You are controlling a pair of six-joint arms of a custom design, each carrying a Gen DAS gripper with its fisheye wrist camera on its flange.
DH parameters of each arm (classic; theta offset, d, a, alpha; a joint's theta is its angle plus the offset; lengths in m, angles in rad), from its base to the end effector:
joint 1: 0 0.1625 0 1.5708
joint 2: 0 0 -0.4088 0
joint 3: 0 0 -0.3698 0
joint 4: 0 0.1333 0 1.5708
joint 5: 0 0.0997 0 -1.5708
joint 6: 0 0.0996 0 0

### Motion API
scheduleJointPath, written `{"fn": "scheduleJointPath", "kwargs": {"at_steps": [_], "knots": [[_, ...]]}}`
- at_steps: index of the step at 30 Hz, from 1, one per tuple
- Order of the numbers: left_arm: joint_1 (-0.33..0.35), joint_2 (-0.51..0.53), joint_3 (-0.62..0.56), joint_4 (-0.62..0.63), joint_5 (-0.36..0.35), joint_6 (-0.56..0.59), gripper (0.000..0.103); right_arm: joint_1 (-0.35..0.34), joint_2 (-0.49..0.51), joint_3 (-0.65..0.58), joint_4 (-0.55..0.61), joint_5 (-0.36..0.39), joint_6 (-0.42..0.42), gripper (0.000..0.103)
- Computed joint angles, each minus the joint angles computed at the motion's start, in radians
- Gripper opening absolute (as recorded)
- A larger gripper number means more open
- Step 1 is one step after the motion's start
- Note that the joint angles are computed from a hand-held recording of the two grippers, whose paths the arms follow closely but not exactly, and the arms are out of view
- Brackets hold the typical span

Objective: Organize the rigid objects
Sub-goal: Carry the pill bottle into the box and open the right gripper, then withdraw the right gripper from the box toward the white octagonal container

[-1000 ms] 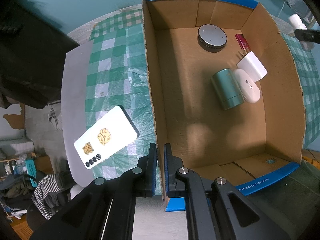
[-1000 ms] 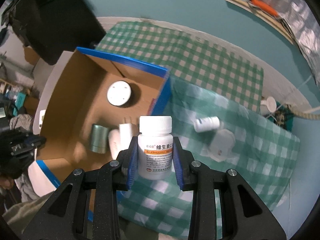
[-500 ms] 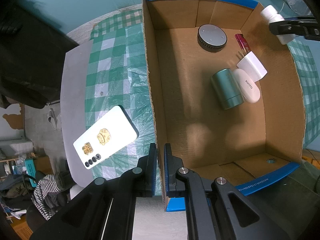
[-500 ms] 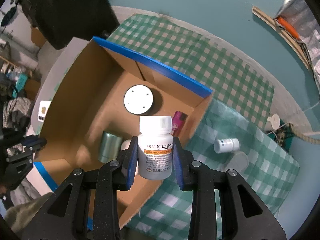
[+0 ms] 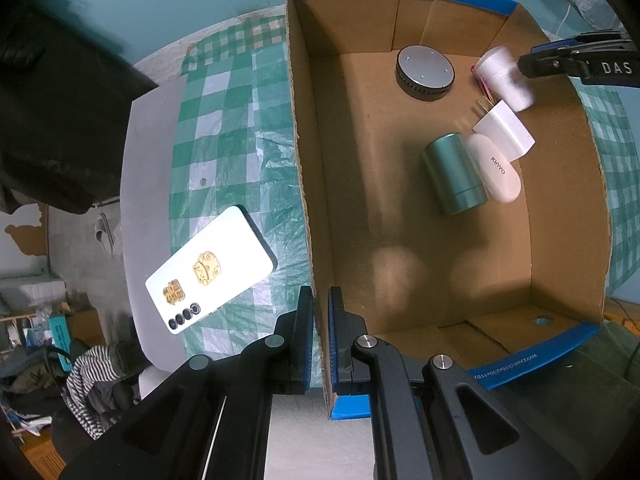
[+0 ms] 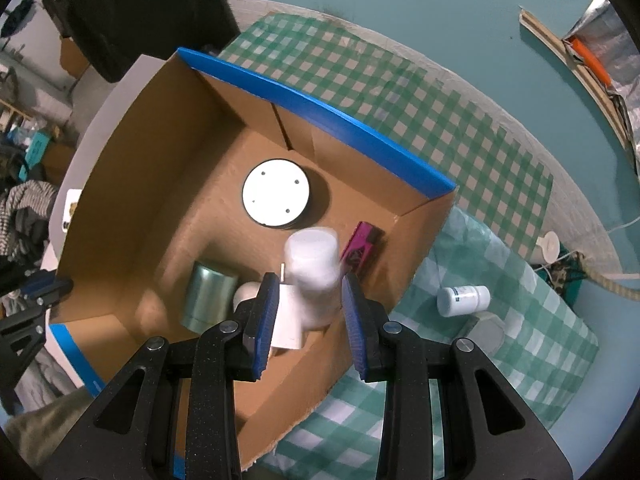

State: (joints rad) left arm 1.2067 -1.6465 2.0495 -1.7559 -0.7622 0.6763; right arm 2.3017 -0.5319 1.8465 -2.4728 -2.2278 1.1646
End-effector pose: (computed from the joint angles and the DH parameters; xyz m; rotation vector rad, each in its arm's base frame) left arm 0.0524 -0.4392 0.3364 1.2603 1.9794 0.4092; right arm 0.3916 -0.3282 -0.1001 -0.3506 -2.3899 0.3727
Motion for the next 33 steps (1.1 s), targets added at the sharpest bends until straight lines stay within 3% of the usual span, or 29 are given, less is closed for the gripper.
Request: {"fn": "scheduleJointPath", "kwargs": {"at_steps": [23, 33], "knots": [[-0.002, 0.006, -0.006, -0.003, -0.002, -0.001, 0.005, 0.073, -0.062, -0.018, 0.113, -0.034, 0.092, 0.042], [-0.003, 0.008, -0.007, -0.003, -0.003, -0.002, 0.005, 0.097, -0.098, 0.022, 0.142, -0.028, 0.176, 0.044]]}}
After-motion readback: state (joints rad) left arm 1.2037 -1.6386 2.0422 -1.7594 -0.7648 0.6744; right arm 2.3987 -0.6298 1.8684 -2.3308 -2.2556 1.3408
